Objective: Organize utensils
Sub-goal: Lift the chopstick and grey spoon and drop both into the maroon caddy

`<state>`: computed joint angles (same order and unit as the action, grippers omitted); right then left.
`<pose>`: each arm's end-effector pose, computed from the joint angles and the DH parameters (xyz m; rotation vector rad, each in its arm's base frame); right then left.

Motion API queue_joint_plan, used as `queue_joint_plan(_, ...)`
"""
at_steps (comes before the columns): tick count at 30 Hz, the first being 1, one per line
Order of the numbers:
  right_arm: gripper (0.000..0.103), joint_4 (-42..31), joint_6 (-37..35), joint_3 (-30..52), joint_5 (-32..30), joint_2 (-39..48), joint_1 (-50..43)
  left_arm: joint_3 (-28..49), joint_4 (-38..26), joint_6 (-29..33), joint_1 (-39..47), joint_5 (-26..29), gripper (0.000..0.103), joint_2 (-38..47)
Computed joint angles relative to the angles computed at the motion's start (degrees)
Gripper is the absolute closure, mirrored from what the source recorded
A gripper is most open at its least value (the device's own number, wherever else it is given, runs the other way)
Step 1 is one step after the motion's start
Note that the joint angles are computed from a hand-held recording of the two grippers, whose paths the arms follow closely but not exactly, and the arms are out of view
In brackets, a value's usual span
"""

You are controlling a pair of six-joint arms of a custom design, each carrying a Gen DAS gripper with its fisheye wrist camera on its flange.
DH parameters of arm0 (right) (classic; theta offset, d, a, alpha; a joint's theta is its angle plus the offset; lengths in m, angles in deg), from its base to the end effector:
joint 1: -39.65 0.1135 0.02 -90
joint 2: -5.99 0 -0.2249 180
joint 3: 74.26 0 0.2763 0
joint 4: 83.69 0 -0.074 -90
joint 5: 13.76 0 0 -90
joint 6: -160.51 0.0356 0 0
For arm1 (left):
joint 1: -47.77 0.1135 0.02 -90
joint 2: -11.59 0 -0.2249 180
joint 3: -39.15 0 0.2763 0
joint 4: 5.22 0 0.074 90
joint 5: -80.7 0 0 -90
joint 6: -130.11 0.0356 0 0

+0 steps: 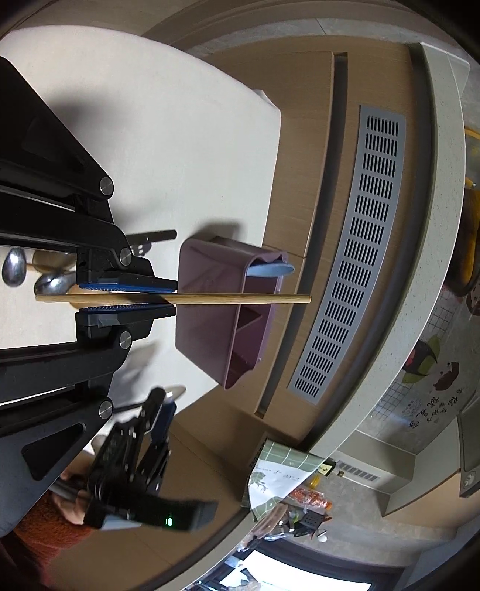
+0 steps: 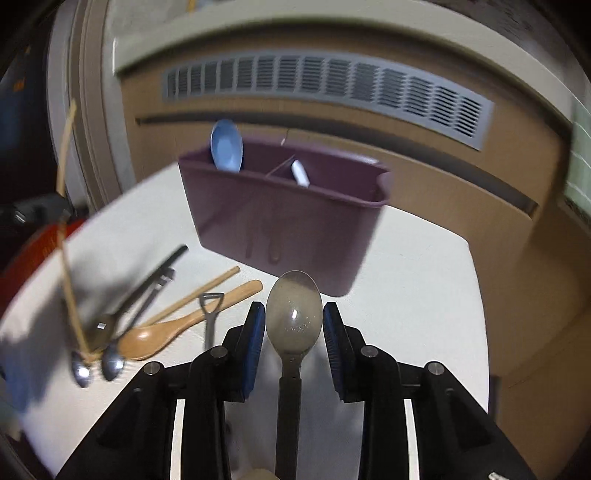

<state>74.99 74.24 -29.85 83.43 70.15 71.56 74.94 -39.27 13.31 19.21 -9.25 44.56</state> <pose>0.2268 0.1360 0.1507 -0.4932 2.2336 0.1816 0.1765 -0.0961 0.1927 0.0339 2.1695 -0.5684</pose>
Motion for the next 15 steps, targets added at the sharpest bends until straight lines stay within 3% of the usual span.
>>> queue_joint_plan(6, 0.075, -0.75, 2.85, -6.28, 4.28, -16.05, 3.3, 4.16, 0.11, 0.7, -3.83, -3.69, 0.097, 1.88)
queue_joint_plan(10, 0.074, 1.63, 0.7, -2.81, 9.23, -22.62, 5.42, 15.98, 2.21, 6.23, -3.03, -3.93, 0.097, 7.01)
queue_joint_plan(12, 0.074, 5.86, -3.52, 2.3, 13.12, -20.7, 6.45, 22.08, 4.91, 9.76, -2.9, -5.21, 0.097, 11.52)
queue_joint_plan(15, 0.074, 13.94, -6.81, 10.55, 10.01, -12.85, 4.06, 28.55, 11.28, 12.63, -1.35, -6.96, 0.097, 20.12)
